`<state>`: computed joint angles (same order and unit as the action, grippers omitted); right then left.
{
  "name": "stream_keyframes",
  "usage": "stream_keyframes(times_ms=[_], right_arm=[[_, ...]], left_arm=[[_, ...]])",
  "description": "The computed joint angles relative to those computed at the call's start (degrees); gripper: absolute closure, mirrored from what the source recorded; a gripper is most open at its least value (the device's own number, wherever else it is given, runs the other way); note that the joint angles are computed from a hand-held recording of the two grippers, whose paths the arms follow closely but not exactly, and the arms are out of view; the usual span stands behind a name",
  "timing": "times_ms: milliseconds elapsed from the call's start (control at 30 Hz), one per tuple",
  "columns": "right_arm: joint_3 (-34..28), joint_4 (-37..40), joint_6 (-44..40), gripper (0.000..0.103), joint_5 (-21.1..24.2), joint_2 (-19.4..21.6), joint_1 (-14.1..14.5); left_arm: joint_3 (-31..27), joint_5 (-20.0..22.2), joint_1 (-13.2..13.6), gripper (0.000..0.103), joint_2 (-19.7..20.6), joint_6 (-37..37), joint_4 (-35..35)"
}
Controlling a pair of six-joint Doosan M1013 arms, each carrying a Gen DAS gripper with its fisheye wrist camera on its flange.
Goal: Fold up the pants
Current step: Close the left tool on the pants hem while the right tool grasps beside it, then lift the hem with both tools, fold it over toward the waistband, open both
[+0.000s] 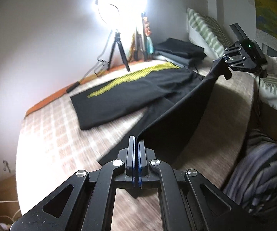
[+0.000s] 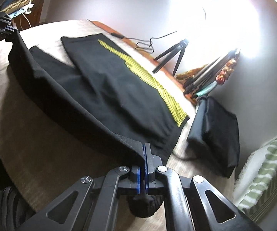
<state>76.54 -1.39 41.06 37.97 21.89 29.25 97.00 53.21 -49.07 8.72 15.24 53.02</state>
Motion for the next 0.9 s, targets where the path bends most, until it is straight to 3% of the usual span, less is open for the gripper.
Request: stream_keyframes(times_ms=[300,500,767,900], right_arm=[[-6.4,-3.1,2.3,0.103,-0.2,3.5,1.4],[-14.7,-4.3,3.7,0.103,1.6,8.3,1.7],[-32.7,-5.1,7.2,0.103,11.3,20.2,1.6],[-42.2,-5.6,8.4,0.103,17.7,26.9,1.7]], left_arm=[[-0.9,-0.7,4.4,0.103,-0.3,1.4,3.0],[-3.7,-2.6,9.9,0.103,0.6,4.9,4.0],[-8.4,-5.0,17.0,0.103,4.9,12.0,0.6],[-10.7,-5.7,20.2,0.103,7.7,16.2,-5.2]])
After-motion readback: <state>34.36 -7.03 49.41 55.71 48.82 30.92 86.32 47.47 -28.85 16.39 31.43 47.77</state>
